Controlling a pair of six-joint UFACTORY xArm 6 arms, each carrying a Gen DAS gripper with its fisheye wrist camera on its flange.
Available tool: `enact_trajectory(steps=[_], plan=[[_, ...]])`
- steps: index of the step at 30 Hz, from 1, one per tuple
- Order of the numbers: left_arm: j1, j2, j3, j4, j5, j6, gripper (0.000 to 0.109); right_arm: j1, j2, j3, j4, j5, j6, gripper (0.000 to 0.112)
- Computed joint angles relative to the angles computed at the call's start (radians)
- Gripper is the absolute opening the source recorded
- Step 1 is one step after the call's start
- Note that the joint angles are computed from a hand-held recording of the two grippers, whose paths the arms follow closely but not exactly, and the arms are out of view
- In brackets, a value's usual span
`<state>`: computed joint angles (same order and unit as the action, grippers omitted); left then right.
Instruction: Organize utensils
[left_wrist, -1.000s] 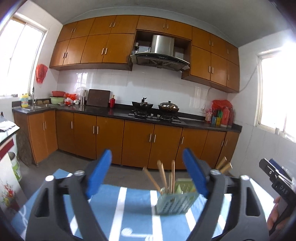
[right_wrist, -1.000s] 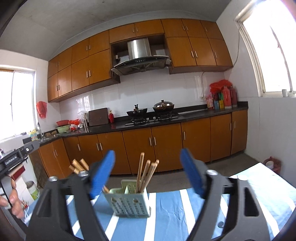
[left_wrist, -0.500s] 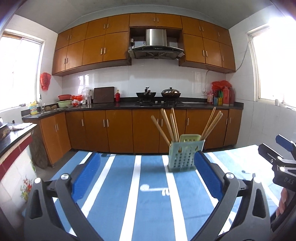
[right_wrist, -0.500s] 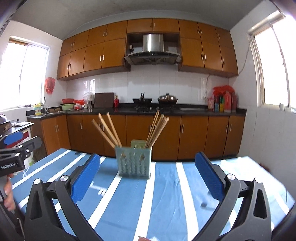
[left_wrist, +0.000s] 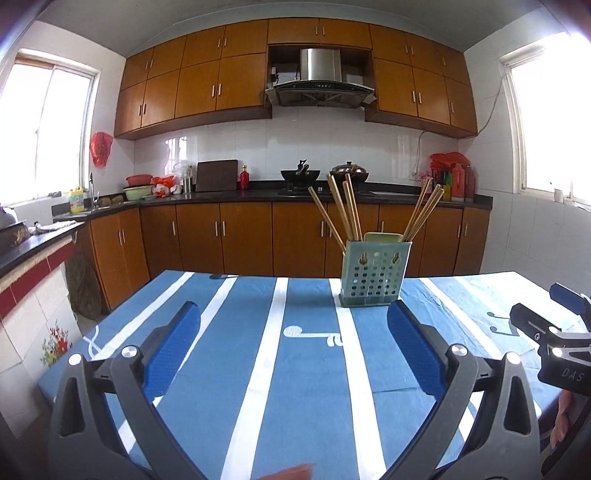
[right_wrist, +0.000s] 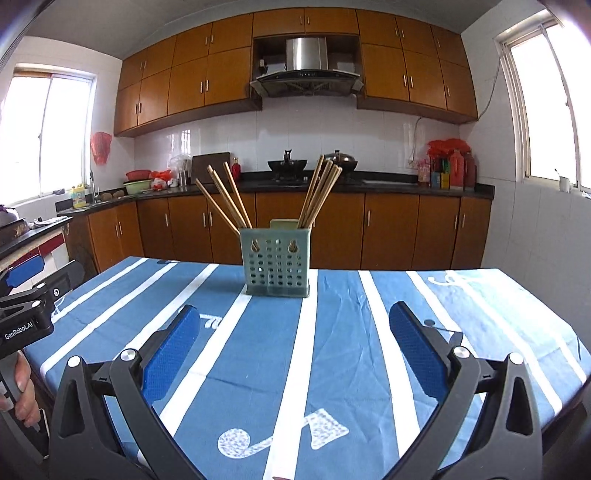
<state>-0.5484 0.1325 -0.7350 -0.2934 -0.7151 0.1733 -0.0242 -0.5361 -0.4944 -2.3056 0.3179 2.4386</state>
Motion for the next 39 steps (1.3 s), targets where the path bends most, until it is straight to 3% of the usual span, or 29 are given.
enact_trajectory(steps=[39], plan=[[0.000,0.041,0.012,0.024,0.000,-0.024,0.099,-0.012,-0.006,0.043,-0.019,-0.004,0.047,0.101]])
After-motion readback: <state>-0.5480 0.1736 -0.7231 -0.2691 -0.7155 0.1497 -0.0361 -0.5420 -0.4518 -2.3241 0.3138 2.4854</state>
